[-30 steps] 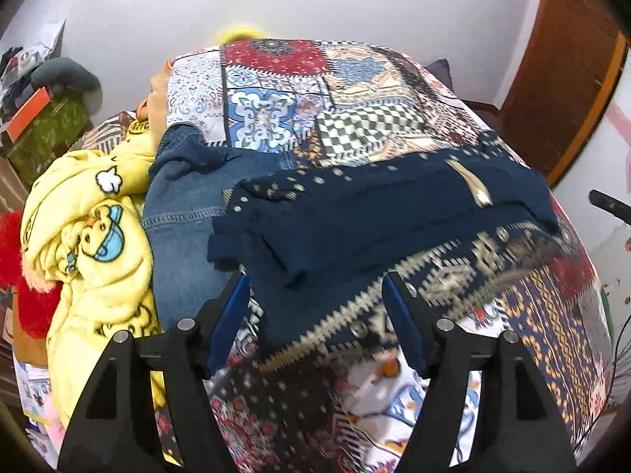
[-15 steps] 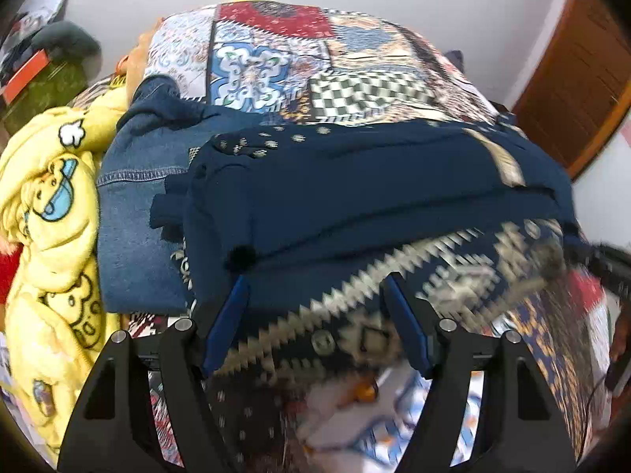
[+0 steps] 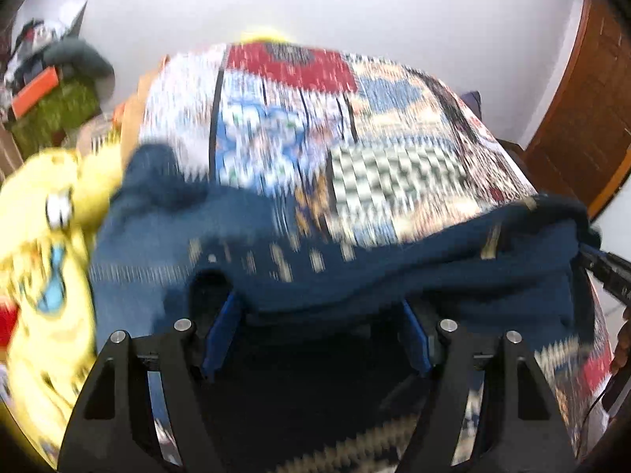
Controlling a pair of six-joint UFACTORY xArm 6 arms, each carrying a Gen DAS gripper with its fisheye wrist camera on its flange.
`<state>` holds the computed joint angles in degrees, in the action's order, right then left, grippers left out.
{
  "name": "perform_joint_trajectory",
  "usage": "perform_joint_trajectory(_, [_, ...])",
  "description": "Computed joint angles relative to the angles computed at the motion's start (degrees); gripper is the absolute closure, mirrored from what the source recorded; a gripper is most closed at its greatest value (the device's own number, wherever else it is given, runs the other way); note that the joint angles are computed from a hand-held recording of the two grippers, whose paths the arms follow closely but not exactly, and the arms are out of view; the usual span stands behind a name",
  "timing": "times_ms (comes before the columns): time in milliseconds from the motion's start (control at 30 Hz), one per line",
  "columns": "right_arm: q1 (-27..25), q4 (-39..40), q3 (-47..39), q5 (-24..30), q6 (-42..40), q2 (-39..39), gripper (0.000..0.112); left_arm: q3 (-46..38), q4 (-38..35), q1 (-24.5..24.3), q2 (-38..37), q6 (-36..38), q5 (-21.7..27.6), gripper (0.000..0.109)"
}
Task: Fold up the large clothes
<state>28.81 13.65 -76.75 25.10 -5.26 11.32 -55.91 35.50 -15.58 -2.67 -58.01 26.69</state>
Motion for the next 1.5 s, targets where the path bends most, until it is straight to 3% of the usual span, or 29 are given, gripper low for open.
perform_joint_trajectory(67, [-0.60,-6.90,-5.15,2.03,7.68,3.13,0.096,-4.34,-1.08,0.93,2.29,1.99,4.06,0.037])
perform_joint_trajectory(133, [-1.17,-6.00,-6.18,1.14,8.83,2.82,0.096,-4.55,0.45,1.53,1.23,0.93,4.36,0.037])
perform_joint_trajectory(200, [-0.94,0.72,-4.73,-0.24,3.10,0.60,0.096,-4.04,2.21,1.56,-0.50,0.82,4.20,0.037])
perform_joint_trajectory(300, [0.33,1.73,-1.22,-1.45,0.30,-3.28,0.096,-1.97,2.38,0.39,-3.84,2.44,3.69,0.037])
perform_joint_trajectory(600, [7.06,15.06,1.42,4.98,-15.37,-4.77,0.094,5.07,-13.09,-4.42,-5.98,15.47,-2.20,0.037])
perform_joint_trajectory(733, [8.17,6.66,0.28,6.26,-10.61,-0.89,0.082,6.89,-15.91,-4.64,-3.66,16.30,-0.22,0.037])
perform_joint_trajectory(900, [7.41,9.59,4.53,2.93,-16.12,-3.20,0.069,14.55,-22.38,-2.90,-5.60,19.31,-8.36,0.035])
perform_joint_trajectory(967, [7.07,6.42,7.35,0.60,-13.87,-5.02,0.048,16.41,-20.64,-2.66,-6.77,17.89,-9.84,0.034])
perform_joint_trajectory(1000, [6.64,4.55,8.32,-0.39,-12.49,-5.52,0.045,17.11,-17.87,-2.69,-7.24,15.77,-10.04,0.033])
perform_joint_trajectory(1067, [5.48,2.07,9.52,-0.30,-10.59,-5.97,0.045,17.85,-10.36,-3.25,-8.12,9.85,-8.30,0.027])
perform_joint_trajectory(1233, [1.81,0.03,14.97,-0.36,-4.18,-9.08,0.043,19.64,2.82,-6.22,-11.46,-0.42,-1.51,0.027])
perform_joint_trajectory(1367, [-0.35,-2.73,19.65,0.99,-0.36,-13.61,0.043,23.17,2.89,-6.86,-14.99,-2.57,0.84,0.027])
perform_joint_trajectory(1500, [-1.85,-0.27,24.16,2.71,-1.44,-18.38,0.043,25.80,0.12,-6.70,-18.83,-4.31,4.58,0.027])
